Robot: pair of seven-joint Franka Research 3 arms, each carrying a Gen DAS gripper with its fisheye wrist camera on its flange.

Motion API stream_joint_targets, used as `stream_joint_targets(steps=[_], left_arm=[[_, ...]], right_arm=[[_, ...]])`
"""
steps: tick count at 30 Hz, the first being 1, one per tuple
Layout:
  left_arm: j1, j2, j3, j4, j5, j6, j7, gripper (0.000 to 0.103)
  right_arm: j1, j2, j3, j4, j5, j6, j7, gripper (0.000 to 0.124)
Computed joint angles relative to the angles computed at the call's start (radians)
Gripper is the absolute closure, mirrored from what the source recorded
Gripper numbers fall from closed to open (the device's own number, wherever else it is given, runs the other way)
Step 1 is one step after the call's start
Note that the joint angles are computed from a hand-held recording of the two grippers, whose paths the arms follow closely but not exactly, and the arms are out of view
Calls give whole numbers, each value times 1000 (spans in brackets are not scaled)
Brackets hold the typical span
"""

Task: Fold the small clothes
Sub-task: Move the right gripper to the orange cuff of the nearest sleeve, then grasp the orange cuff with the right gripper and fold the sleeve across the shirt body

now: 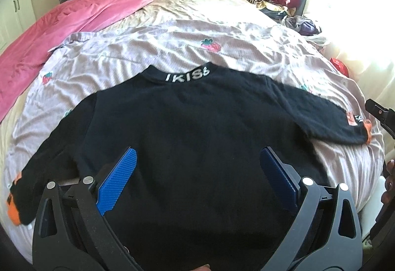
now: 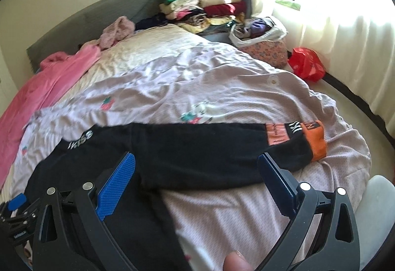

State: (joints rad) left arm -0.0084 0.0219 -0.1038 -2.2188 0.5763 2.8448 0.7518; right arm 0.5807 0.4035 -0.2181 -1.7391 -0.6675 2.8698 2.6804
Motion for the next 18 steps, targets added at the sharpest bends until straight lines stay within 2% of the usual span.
stream_joint_targets(steps=[6, 9, 13, 18], left_arm=[[-8, 73, 1, 104, -32, -33, 37, 9], [-17, 112, 3, 160, -51, -52, 65, 9], [-27, 165, 1, 236, -78, -81, 119, 9], [-29, 231, -13, 317, -150, -80, 206, 9]], right_arm=[[-26, 31, -30, 48, 32, -30, 44, 25], [-17, 41, -73, 62, 0, -71, 132, 25], [-65, 59, -68, 79, 9, -115, 178, 25], [-116, 89, -52, 100, 39, -159, 183, 25]])
